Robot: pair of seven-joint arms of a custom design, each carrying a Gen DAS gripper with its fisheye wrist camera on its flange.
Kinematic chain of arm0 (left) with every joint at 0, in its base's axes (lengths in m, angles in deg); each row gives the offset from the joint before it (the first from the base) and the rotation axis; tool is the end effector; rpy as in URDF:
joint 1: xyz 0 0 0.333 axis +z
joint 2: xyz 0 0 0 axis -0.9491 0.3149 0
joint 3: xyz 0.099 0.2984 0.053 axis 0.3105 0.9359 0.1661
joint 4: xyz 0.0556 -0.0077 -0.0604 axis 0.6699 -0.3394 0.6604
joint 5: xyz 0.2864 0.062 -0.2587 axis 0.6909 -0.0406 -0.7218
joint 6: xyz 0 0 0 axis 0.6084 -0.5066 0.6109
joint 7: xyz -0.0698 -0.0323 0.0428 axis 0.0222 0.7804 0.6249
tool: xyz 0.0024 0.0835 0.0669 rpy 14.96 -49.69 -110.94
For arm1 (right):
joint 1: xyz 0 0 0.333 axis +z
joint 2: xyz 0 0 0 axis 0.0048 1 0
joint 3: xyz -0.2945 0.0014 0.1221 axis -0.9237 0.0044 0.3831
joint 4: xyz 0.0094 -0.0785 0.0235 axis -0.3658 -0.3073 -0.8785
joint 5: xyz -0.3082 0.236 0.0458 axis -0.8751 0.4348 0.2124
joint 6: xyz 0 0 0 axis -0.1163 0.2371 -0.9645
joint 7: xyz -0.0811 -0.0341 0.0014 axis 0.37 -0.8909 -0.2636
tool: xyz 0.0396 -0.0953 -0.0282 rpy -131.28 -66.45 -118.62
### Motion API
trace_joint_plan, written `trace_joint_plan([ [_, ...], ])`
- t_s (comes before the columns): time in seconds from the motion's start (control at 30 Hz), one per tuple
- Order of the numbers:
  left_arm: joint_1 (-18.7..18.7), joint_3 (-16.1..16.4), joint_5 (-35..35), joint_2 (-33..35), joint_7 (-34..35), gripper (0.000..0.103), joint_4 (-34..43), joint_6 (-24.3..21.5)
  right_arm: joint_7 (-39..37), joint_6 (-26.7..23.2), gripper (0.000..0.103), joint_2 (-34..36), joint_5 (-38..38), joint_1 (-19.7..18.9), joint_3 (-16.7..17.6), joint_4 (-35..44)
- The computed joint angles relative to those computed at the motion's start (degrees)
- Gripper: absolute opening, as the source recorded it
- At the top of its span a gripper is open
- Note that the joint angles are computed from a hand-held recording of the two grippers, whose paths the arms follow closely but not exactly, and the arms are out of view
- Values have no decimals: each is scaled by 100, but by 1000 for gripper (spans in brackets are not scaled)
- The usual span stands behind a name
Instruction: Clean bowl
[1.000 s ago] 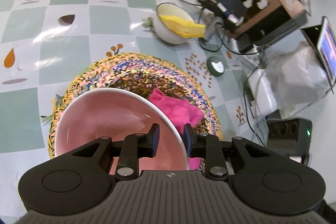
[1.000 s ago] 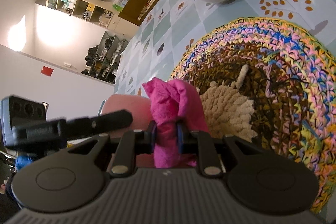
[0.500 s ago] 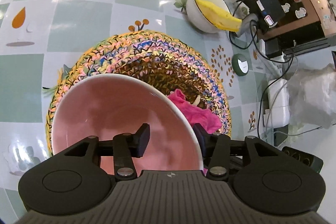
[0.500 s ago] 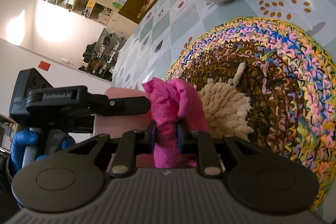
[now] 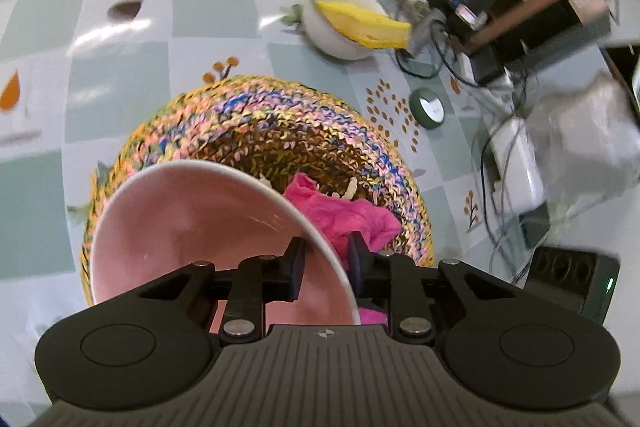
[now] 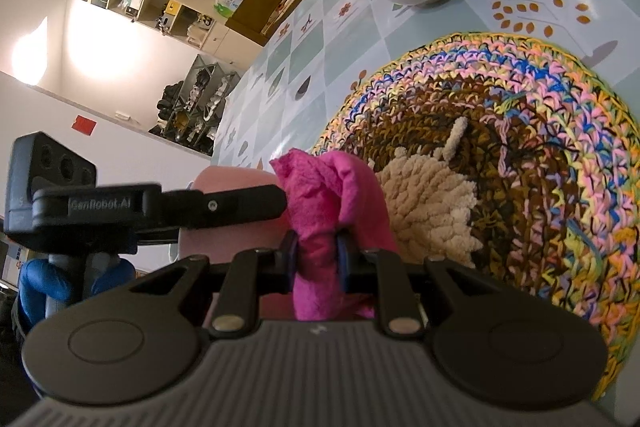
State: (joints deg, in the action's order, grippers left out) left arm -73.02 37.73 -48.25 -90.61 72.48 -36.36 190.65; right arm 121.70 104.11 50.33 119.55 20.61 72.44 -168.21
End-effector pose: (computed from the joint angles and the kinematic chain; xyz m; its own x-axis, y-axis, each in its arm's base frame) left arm 0.5203 -0.0713 0.5140 -0.2007 -0.8669 0.4563 -0.9375 0.0348 -0.3462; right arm 0.4351 0.1563 0.4389 0.1177 -0.5835 -0.8035 -0.9138 0.2532 -0.3177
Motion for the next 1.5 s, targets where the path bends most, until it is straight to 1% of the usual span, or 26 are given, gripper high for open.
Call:
trace_joint_plan([
  [0.2,-87,-19,5,-185,487,19,-201,231,-38,23,21,-24,36,-19,-3,4],
  [0.3,-153,12,-127,-287,766,19,-296,362,-70,74,21,-81,76,-19,-5,-7],
  [0.6,-262,28,-435,-275,1055,19,-290,446,63,318,21,-242,-55,2,-21,-61],
  [0.8,-345,47,-886,-260,1337,19,-302,508,41,578,21,-394,-30,16,-49,-128],
  [0.87,-405,66,-1175,-299,1642,19,-356,597,22,679,21,-456,-28,20,-60,-150],
  [1.0,-482,73,-1485,-339,2117,19,-432,715,-32,903,21,-561,-135,36,-65,-184],
  [1.13,-515,16,-1426,-382,2417,18,-508,840,-20,937,21,-546,-206,112,-128,-206],
  [1.23,-510,40,-1373,-406,2518,17,-536,812,-88,928,21,-517,-121,154,-159,-220],
  [1.3,-496,43,-1316,-425,2546,15,-565,817,-111,901,21,-498,-76,158,-154,-224],
  [1.5,-455,110,-1265,-507,2666,13,-686,749,-161,770,21,-438,88,165,-113,-242],
])
